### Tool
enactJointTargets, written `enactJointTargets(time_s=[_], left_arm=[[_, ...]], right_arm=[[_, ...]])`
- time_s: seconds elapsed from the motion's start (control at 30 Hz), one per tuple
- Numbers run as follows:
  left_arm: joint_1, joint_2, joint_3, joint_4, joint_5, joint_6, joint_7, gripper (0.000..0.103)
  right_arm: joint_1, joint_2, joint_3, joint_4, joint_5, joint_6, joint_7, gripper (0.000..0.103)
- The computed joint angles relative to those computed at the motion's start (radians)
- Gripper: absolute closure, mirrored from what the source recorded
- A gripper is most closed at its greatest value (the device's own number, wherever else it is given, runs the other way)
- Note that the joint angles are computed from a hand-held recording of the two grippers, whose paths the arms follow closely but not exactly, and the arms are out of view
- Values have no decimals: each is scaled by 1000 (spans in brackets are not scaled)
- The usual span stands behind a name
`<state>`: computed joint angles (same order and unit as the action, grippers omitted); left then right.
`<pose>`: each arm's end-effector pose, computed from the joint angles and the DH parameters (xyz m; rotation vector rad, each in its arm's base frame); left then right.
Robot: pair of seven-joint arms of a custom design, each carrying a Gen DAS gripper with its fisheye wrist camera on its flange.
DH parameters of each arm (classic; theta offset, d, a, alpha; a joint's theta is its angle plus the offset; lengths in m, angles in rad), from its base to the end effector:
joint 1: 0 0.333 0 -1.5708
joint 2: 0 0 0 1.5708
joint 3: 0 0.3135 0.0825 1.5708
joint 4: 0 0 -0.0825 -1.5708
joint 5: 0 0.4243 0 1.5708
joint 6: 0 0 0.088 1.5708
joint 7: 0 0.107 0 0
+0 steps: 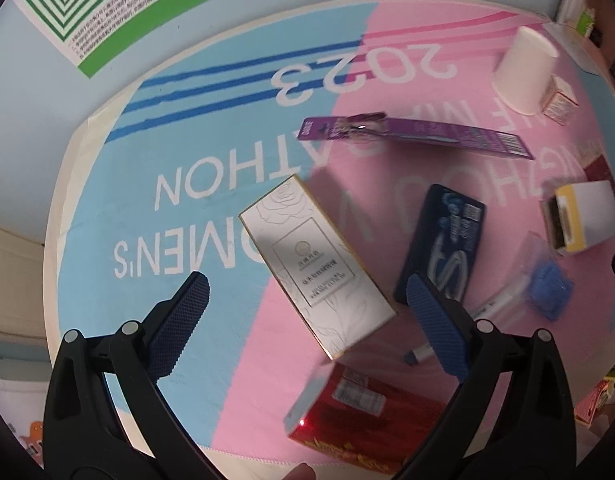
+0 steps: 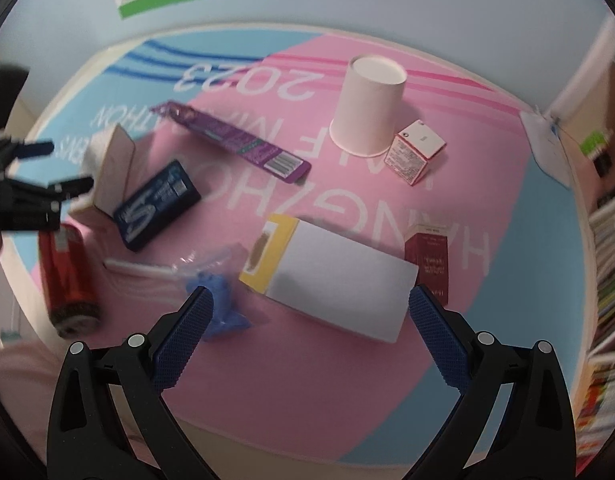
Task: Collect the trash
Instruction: 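Grasp the white perfume box with left tool while right tool grasps white-yellow box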
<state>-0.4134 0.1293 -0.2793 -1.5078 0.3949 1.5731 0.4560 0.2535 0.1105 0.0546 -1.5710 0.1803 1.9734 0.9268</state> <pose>0.5186 -0.3635 0.5848 -2.3235 1.5227 0.0219 0.6284 0.2101 0.5947 -2.6644 0.9220 -0.1888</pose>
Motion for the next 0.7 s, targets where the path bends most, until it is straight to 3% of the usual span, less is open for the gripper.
enactJointTargets(time_s=[0.4, 0.7], left_arm=[[44, 42, 23, 8, -79, -15, 30, 6], [64, 75, 29, 17, -143, -6, 55, 10]], right_arm=[[14, 141, -2, 130, -95, -59, -184, 6], [-5, 251, 4, 299, -27, -217, -295, 6]])
